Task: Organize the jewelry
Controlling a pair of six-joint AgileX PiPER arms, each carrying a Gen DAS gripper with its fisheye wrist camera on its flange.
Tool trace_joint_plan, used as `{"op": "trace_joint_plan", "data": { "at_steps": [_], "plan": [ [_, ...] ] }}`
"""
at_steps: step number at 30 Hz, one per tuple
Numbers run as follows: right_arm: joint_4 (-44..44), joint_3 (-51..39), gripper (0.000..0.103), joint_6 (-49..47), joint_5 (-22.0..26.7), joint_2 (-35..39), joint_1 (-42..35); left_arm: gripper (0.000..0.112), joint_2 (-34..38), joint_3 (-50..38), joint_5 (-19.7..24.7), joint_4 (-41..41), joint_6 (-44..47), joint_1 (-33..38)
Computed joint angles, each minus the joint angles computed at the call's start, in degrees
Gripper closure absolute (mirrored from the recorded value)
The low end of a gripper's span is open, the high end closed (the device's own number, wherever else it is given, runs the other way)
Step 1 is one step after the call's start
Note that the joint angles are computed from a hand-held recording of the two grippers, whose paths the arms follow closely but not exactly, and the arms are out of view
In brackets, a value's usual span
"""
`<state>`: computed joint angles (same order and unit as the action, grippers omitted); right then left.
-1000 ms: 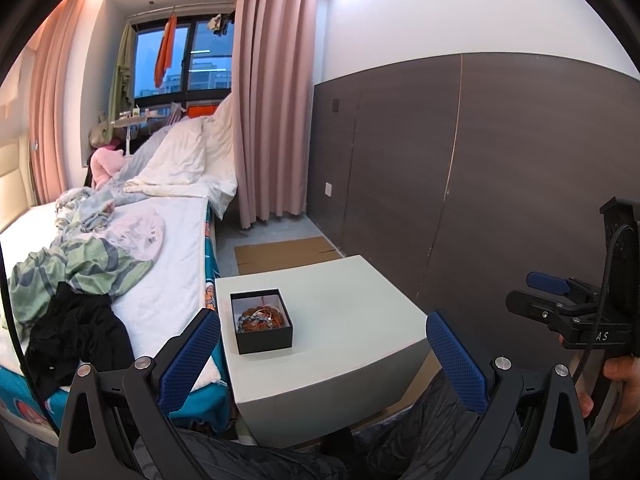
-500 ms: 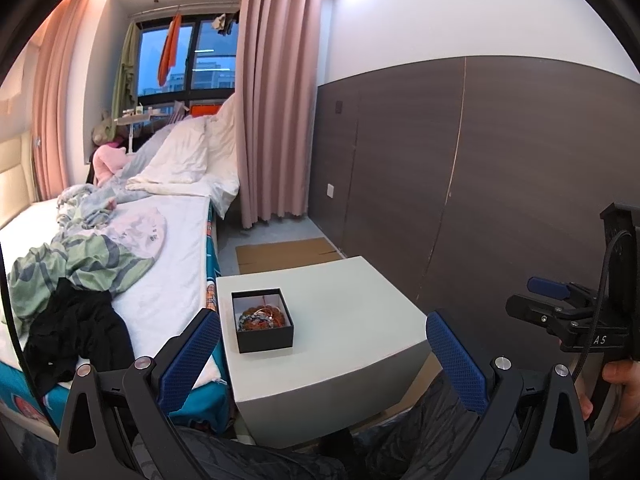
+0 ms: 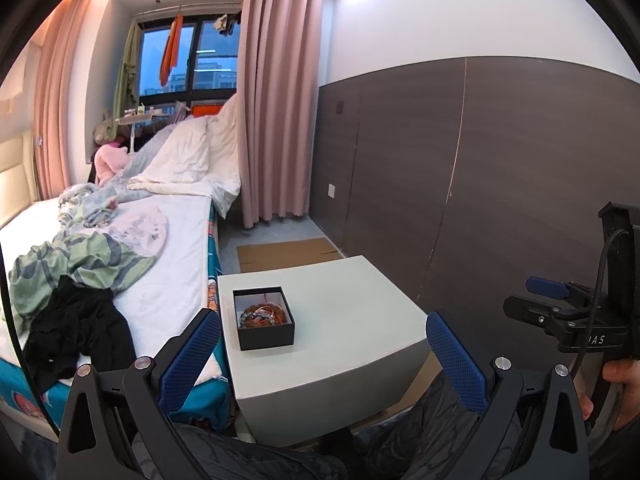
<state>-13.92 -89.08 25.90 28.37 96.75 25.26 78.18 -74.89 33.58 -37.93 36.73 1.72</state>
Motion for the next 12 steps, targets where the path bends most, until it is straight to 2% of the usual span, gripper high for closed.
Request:
{"op": "trace_joint_plan", "data": {
  "at_steps": [12],
  "plan": [
    [0.37, -0.76, 0.000, -0.55, 0.98, 0.97, 0.54, 0.010, -1.31, 2.00, -1.18, -0.56, 0.65, 0.89]
  ]
}}
